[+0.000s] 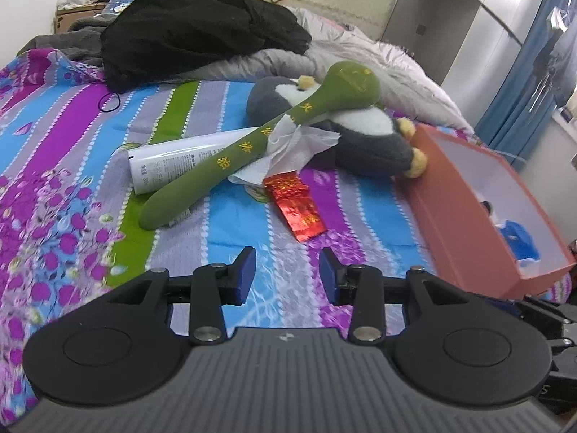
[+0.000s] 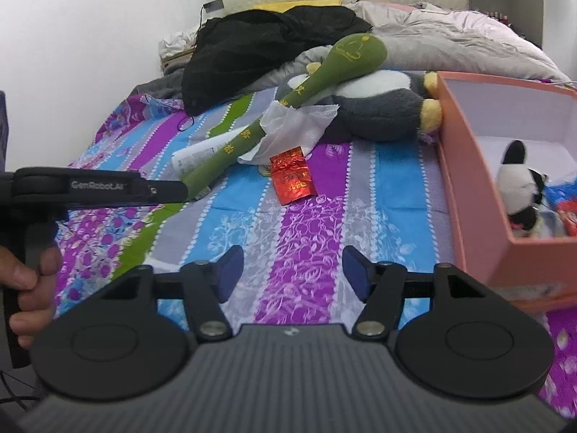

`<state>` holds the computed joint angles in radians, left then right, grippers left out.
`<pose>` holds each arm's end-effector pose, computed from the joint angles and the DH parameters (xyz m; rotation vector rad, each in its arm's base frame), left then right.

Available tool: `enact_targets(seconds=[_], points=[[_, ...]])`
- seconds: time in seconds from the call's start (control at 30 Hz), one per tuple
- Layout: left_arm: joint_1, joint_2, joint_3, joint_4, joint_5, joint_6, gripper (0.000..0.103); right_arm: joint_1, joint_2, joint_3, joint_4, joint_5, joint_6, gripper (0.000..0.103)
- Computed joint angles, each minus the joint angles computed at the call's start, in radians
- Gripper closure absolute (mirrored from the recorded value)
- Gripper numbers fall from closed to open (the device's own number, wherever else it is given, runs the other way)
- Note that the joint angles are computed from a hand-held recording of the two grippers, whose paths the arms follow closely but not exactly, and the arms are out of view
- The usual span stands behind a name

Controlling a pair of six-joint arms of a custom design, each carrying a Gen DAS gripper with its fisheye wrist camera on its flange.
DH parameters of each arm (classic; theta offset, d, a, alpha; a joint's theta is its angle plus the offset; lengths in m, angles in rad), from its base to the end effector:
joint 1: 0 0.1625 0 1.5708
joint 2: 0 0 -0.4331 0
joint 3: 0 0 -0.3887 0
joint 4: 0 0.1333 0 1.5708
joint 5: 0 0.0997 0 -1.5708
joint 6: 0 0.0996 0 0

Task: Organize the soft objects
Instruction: 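Withdraw both tools from the box back toward the pile, then reach both tools down toward the white wet wipe and red snack packet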

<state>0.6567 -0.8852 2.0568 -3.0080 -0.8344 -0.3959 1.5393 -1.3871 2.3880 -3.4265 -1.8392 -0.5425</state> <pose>-0.3062 -0.4888 0.0946 0.5313 2.5225 -0.8777 0.0934 -0.4299 0.2732 0.4787 -2.4353 0.9875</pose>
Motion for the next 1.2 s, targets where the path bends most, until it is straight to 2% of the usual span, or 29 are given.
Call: enact_targets(seconds=[0.17, 0.4, 0.47, 0.57, 0.87, 0.97, 1.03, 1.13, 1.2], points=[[0.076, 0.087, -0.092, -0.026, -0.010, 0.091, 0.059, -0.031, 0.108, -0.087, -0.009, 0.026, -0.037, 0.040], [0.140, 0.224, -0.221, -0.115, 0.030, 0.331, 0.059, -0.062, 0.261, -0.205, -0.056, 0.049, -0.103, 0.040], [0.156, 0.252, -0.254, -0.144, 0.021, 0.380, 0.058, -0.071, 0.288, -0.232, -0.043, 0.053, -0.102, 0.040], [0.173, 0.289, -0.301, -0.176, 0.012, 0.445, 0.050, -0.086, 0.317, -0.270, -0.009, 0.077, -0.094, 0.040], [0.210, 0.377, -0.426, -0.222, 0.001, 0.595, 0.049, -0.088, 0.407, -0.369, -0.019, 0.090, -0.155, 0.040], [0.223, 0.384, -0.445, -0.210, -0.041, 0.616, 0.049, -0.088, 0.426, -0.389, -0.012, 0.099, -0.182, 0.040], [0.226, 0.395, -0.460, -0.187, -0.031, 0.624, 0.053, -0.087, 0.439, -0.397, -0.019, 0.098, -0.203, 0.040], [0.233, 0.400, -0.469, -0.166, -0.034, 0.606, 0.065, -0.084, 0.459, -0.401, -0.055, 0.090, -0.243, 0.040], [0.238, 0.400, -0.474, -0.146, -0.031, 0.576, 0.085, -0.081, 0.467, -0.401, -0.071, 0.086, -0.263, 0.040]])
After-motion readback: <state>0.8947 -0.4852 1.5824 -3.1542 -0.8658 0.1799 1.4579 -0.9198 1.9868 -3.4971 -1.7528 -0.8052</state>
